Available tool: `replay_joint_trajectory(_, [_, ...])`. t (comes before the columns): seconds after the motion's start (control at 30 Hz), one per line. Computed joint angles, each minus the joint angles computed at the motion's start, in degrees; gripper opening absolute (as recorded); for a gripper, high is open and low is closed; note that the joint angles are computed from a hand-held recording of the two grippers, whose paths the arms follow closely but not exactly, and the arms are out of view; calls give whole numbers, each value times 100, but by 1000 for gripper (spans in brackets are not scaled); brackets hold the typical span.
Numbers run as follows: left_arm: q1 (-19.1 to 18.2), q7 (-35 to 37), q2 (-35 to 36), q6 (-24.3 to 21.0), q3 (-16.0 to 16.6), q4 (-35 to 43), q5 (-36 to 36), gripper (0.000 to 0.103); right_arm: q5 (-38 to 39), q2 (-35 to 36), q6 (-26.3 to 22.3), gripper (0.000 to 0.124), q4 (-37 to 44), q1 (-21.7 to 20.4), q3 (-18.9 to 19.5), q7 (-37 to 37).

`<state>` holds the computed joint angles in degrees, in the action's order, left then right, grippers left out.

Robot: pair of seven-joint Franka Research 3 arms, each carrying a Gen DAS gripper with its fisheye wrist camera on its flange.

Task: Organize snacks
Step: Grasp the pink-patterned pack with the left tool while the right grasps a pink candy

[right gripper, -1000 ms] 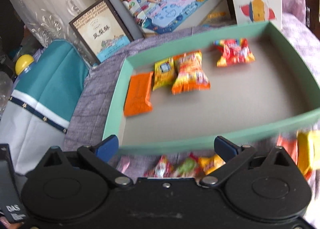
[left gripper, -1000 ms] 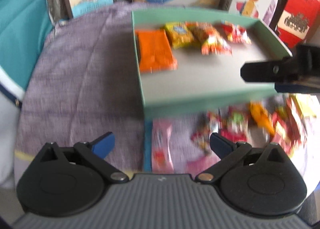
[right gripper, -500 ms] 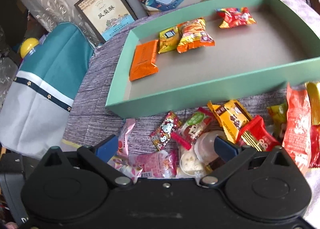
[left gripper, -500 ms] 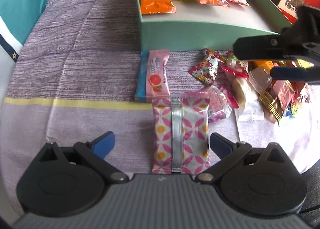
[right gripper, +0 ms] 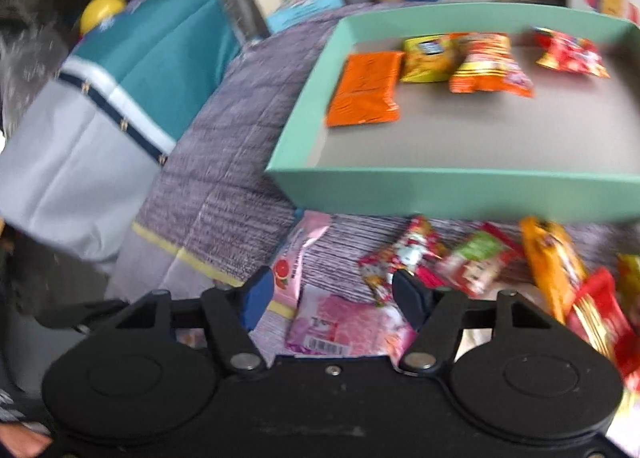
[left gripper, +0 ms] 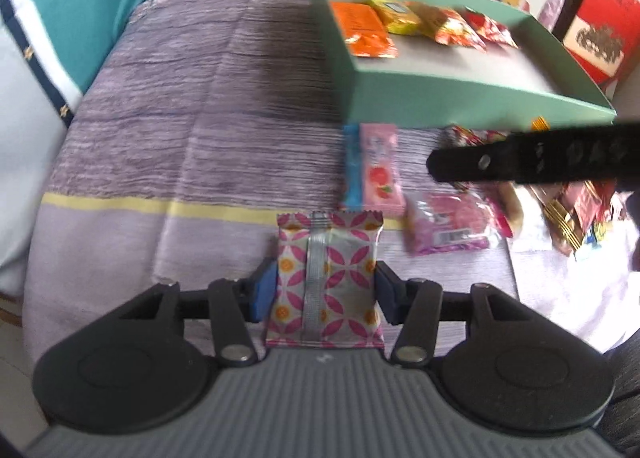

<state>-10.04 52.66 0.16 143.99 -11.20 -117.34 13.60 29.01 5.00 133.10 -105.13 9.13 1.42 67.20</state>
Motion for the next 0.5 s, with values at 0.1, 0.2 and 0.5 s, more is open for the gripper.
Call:
replay_joint_trajectory(0.1, [61, -33, -88, 40, 58, -117, -30, 51, -177, 242, -105, 60, 212, 45, 34, -89])
replay_joint_trajectory(0.2, [124, 23, -190, 175, 103, -277, -164, 51, -319, 248, -214, 60, 199, 58, 44, -177])
replay_joint_trajectory(0.5, [185, 110, -238, 438, 115, -429, -258, 52, -704, -390, -389, 58, -475, 175, 76, -604])
